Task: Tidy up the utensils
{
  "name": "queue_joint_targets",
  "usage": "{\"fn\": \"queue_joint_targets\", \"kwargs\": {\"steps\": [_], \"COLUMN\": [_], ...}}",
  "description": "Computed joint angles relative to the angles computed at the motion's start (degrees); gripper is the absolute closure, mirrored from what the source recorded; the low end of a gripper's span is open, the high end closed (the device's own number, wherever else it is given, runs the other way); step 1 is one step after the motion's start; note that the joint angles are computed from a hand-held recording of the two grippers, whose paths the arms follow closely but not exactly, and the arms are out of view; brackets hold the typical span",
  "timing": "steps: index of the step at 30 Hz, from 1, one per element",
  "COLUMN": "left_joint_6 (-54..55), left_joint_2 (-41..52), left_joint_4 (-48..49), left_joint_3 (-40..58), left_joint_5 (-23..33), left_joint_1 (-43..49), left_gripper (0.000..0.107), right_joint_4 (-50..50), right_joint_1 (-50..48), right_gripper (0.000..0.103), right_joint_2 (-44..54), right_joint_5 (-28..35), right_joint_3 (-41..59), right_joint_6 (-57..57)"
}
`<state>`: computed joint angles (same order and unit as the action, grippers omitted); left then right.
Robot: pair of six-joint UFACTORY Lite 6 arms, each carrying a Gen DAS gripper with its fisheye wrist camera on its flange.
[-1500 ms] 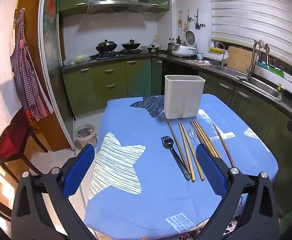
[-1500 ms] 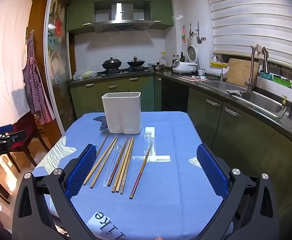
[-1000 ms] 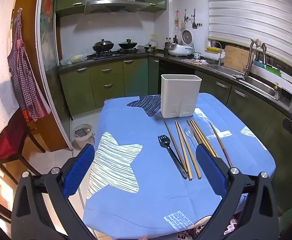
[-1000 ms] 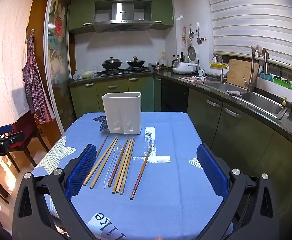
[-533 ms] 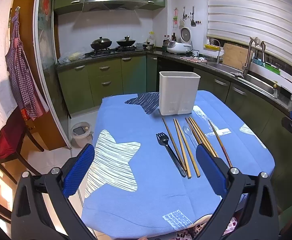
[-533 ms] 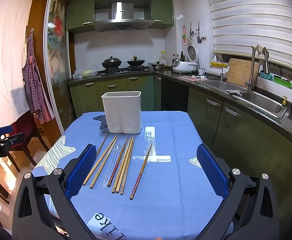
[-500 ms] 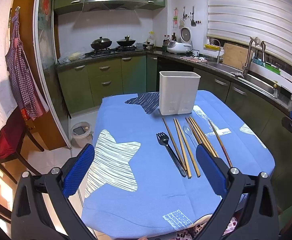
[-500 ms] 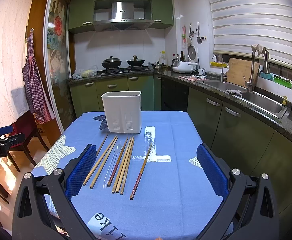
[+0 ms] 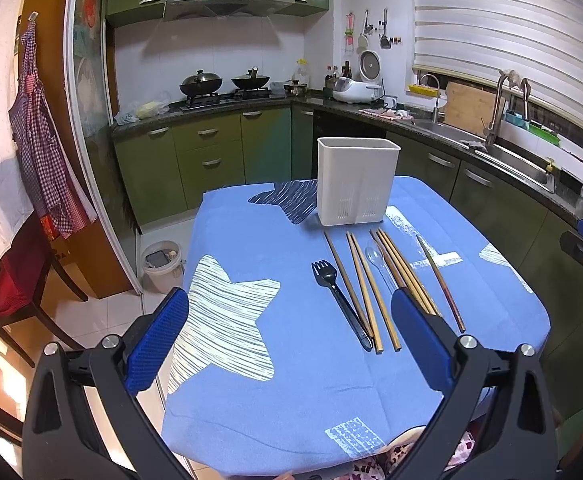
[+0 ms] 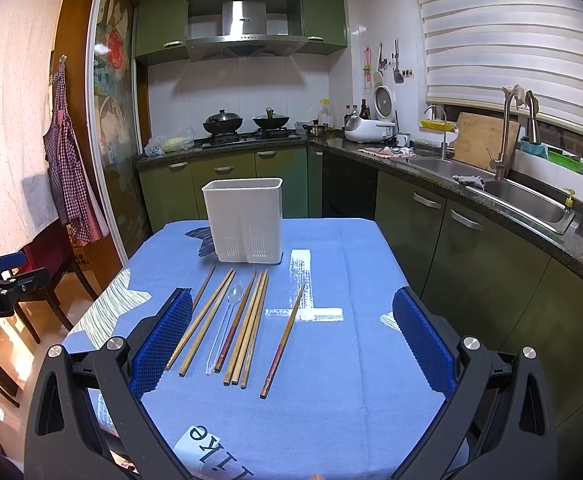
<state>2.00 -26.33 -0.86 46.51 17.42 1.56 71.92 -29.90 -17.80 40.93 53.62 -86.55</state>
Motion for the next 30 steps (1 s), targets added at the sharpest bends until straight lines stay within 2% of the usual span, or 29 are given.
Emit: {"fn": "queue_joint_targets", "kwargs": {"steps": [30], "left_joint_6": [1.9], "left_joint_2": [0.3], "left_joint_4": [-1.9], "left_joint_3": [-0.3], "left_joint_5": [0.2], "left_joint_1": [0.6], "left_gripper": [0.011], "right_joint_4": [-1.4], "right_joint_1": [0.1], "right_gripper": [0.004], "right_joint_2": [0.4], "right_joint_5": [0.1], "right_joint_3": [0.6], "right_joint_6": [1.6]}}
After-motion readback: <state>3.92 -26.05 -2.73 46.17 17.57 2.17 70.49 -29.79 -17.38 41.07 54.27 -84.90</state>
